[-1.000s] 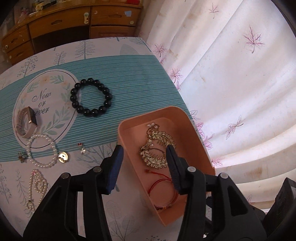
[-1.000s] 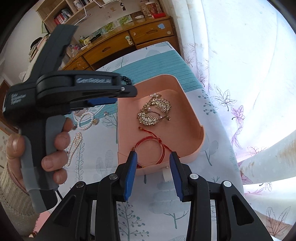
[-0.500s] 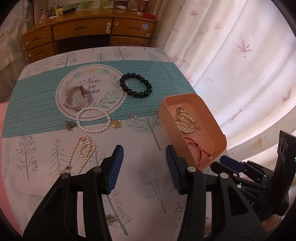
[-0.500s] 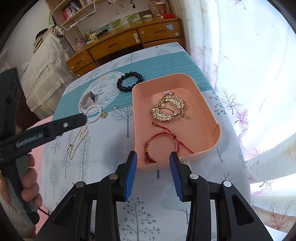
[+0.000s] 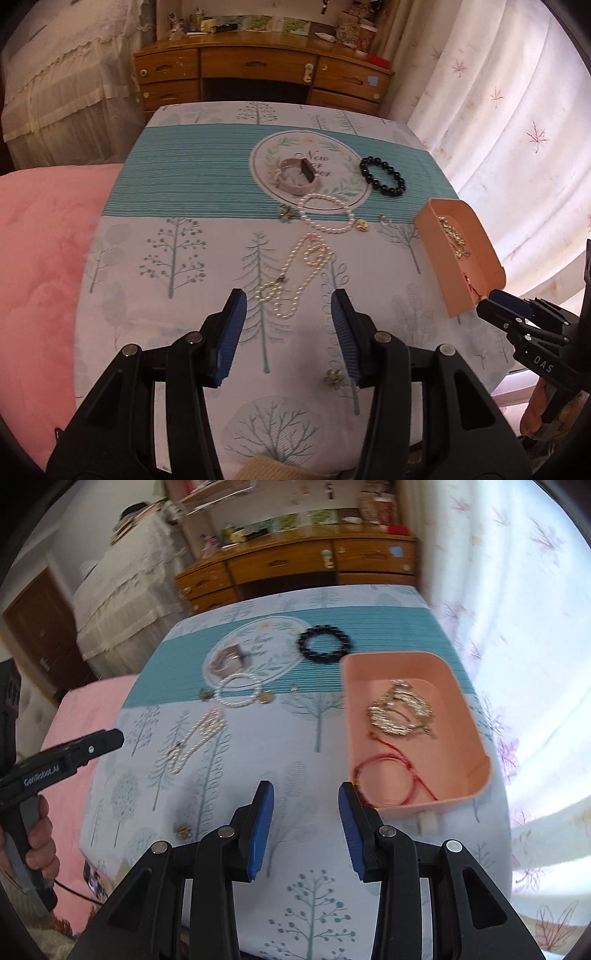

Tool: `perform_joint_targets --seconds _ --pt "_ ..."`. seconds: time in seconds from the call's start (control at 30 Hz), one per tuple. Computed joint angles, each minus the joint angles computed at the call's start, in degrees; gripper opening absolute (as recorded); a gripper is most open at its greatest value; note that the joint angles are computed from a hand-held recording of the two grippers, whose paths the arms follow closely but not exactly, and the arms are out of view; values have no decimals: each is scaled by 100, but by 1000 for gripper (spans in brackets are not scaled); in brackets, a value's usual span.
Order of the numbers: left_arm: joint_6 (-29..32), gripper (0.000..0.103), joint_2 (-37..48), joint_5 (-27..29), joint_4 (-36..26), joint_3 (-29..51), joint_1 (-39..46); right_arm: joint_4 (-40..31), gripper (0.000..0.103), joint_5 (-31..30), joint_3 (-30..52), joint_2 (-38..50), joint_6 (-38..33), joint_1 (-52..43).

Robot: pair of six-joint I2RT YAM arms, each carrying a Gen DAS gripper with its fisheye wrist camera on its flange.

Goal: Organize jewelry
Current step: 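Withdraw both tools from the tray and move the right tool to the blue flower brooch, then grasp the small blue flower brooch with the right tool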

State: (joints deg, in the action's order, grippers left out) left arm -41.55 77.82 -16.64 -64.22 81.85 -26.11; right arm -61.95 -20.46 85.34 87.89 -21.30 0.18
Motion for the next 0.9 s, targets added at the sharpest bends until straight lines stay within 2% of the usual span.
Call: perform_joint_targets --seconds 0.27,0.5,0.9 --pt "95 44 -472 -217 -454 -557 -19 127 37 173 -449 -363 -307 1324" --pt "30 44 -384 -224 -527 -1024 -105 464 37 325 -1060 -407 -787 2438" --pt "-2 44 -446 56 -319 -1533 61 779 37 -12 -1436 413 -1327 2649"
